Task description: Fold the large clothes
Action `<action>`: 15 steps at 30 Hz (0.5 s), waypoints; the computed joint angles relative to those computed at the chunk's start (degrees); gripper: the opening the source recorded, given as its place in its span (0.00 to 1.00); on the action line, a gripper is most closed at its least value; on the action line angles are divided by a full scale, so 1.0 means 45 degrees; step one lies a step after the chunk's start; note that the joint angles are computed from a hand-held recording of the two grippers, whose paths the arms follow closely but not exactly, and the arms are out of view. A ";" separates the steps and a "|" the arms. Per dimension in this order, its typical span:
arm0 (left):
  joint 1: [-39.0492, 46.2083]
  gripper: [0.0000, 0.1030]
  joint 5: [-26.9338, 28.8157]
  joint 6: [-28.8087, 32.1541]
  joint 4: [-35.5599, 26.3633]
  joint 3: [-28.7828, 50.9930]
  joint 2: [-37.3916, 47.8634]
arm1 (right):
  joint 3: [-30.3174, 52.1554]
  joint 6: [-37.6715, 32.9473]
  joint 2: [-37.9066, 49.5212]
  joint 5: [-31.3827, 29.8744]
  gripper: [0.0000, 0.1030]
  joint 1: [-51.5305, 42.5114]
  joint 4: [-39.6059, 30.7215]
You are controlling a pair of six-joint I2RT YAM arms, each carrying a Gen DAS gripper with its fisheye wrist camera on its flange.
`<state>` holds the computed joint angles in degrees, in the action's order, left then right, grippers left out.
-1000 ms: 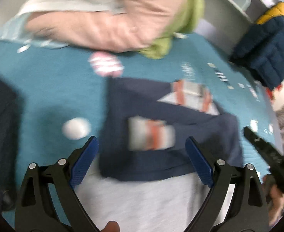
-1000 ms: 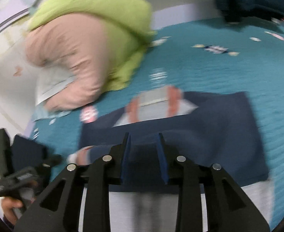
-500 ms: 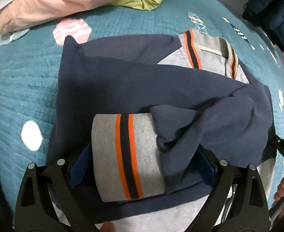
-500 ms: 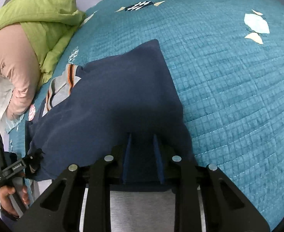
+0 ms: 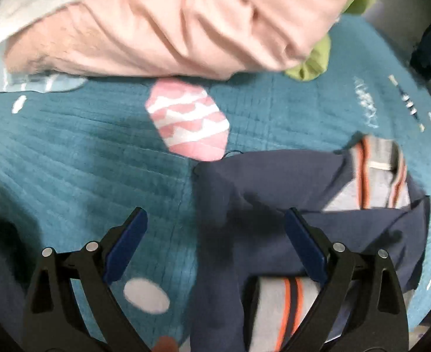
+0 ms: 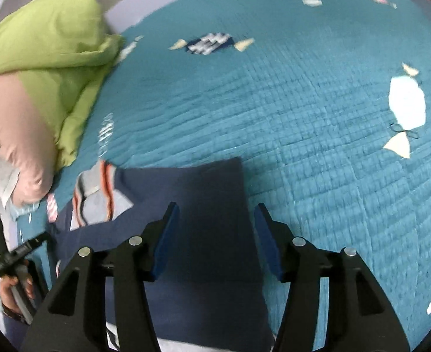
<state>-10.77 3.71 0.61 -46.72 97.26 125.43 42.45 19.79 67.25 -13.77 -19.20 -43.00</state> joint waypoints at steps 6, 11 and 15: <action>-0.0330 0.91 -0.0506 0.0067 -0.1023 0.1553 0.1562 | 0.0786 0.0210 0.1909 0.0098 0.59 0.0050 0.0349; -0.0384 0.91 -0.0672 0.0414 -0.0653 0.1285 0.1427 | 0.0976 0.0151 0.2936 0.0080 0.56 0.0001 0.0779; -0.1007 0.67 -0.0787 0.0356 -0.0252 0.1265 0.1449 | 0.0775 -0.0228 0.2975 0.0665 0.15 0.0361 0.1361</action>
<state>-15.31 0.17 2.21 -47.86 102.95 131.95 45.93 18.76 80.63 -10.78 -17.58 -36.87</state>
